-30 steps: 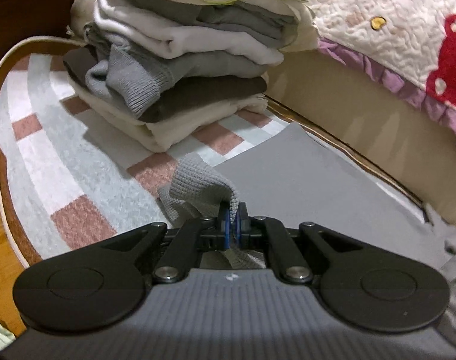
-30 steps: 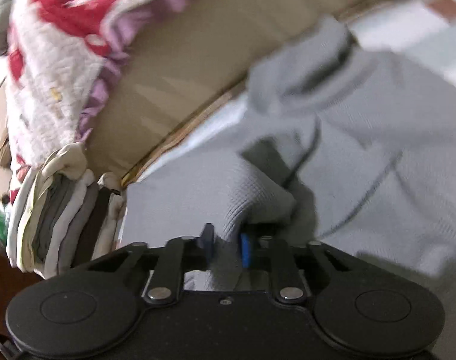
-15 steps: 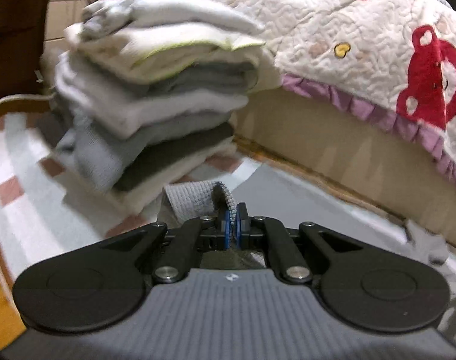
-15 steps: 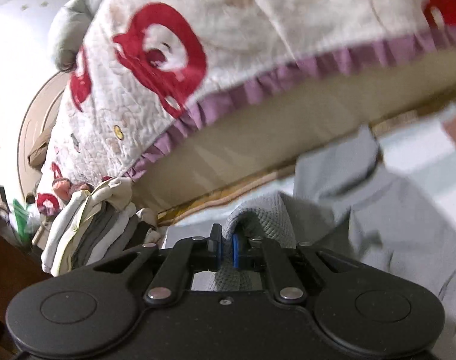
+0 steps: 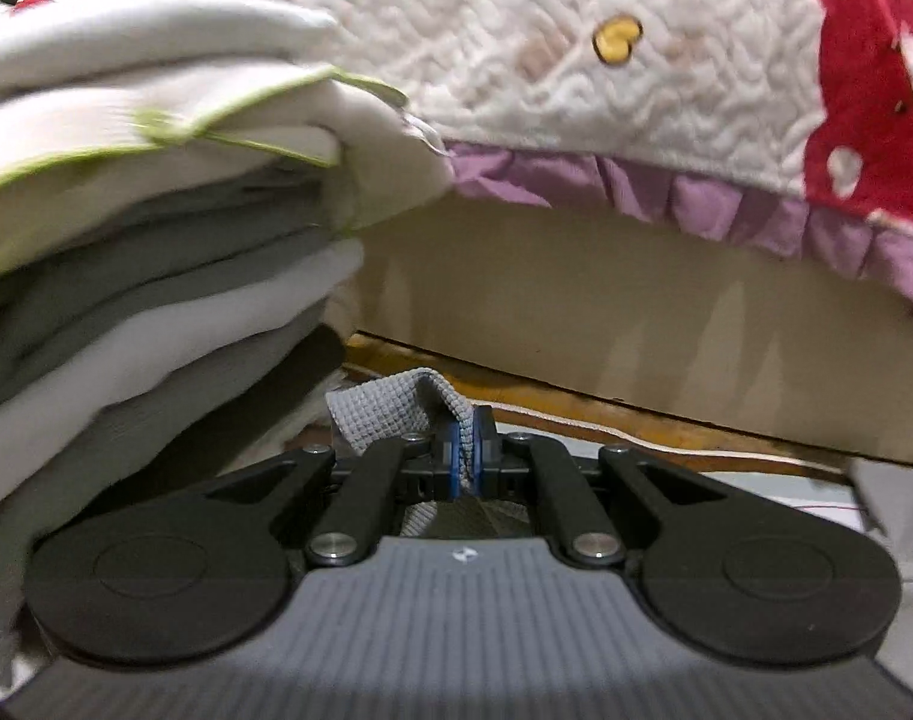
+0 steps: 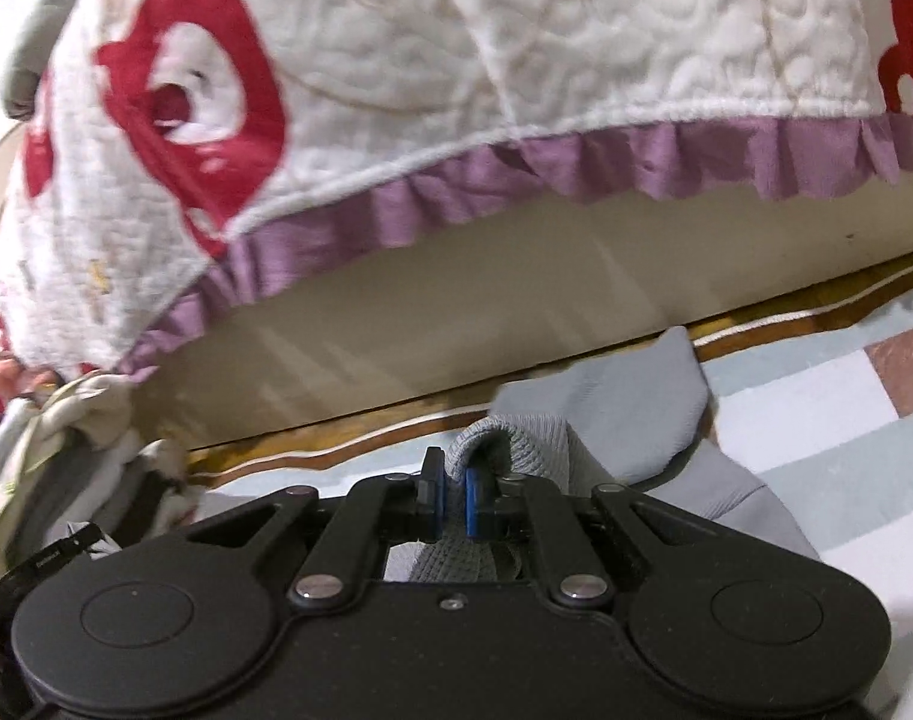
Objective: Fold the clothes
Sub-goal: 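Carry the shirt edge with the left gripper toward the collar and release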
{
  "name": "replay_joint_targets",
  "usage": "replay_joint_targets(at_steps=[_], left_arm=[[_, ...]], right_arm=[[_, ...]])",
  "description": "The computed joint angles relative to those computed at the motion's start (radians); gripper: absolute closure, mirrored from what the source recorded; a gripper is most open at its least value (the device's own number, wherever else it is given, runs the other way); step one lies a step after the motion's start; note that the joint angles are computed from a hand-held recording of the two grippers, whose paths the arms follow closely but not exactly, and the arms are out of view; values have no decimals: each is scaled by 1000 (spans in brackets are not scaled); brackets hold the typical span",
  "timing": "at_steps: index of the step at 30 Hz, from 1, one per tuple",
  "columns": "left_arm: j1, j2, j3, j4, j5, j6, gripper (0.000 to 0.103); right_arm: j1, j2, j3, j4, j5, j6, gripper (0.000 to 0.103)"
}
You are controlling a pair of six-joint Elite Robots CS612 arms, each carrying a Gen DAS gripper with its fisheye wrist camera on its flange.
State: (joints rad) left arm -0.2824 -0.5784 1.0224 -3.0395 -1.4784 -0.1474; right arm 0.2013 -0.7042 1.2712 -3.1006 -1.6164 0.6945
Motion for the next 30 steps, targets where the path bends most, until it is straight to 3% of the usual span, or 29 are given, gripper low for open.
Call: replay_joint_targets(at_steps=[5,9,12,15,16,17,19,20,21,24,27,30], left_arm=[[-3,61,-113,84,-21,26,100],[-8,129,-230,166,-21,39,100],[-10,215,-391,309,-25,36,98],[-8,288,-513,395,-20,-22,78],[-9,282,-495,369,4,-24,70],[-10,267,-457,322,21,-16,65],[-5,208,-335,197,10,28,54],[-2,176,-271,150,-2,48,52],[2,140,-206,116,-16,66,51],[13,28,2,69,-17,57,51],[35,-62,152,143,-47,-77,51],[71,-116,253,162,-166,-260,51]], right_arm=[[4,-4,-39,89,-79,-52,94],[-3,3,-100,180,-80,-113,95],[-23,49,-183,230,-48,-134,94],[-49,124,-298,378,-24,-169,86],[-54,144,-326,428,-34,-171,85],[-55,149,-325,435,-52,-178,78],[-56,141,-279,384,-68,-214,67],[-56,130,-244,345,-73,-230,55],[-56,115,-203,304,-69,-235,49],[-62,67,-94,215,-47,-187,48],[-63,14,21,107,7,-87,48],[-51,-32,128,22,52,-44,48]])
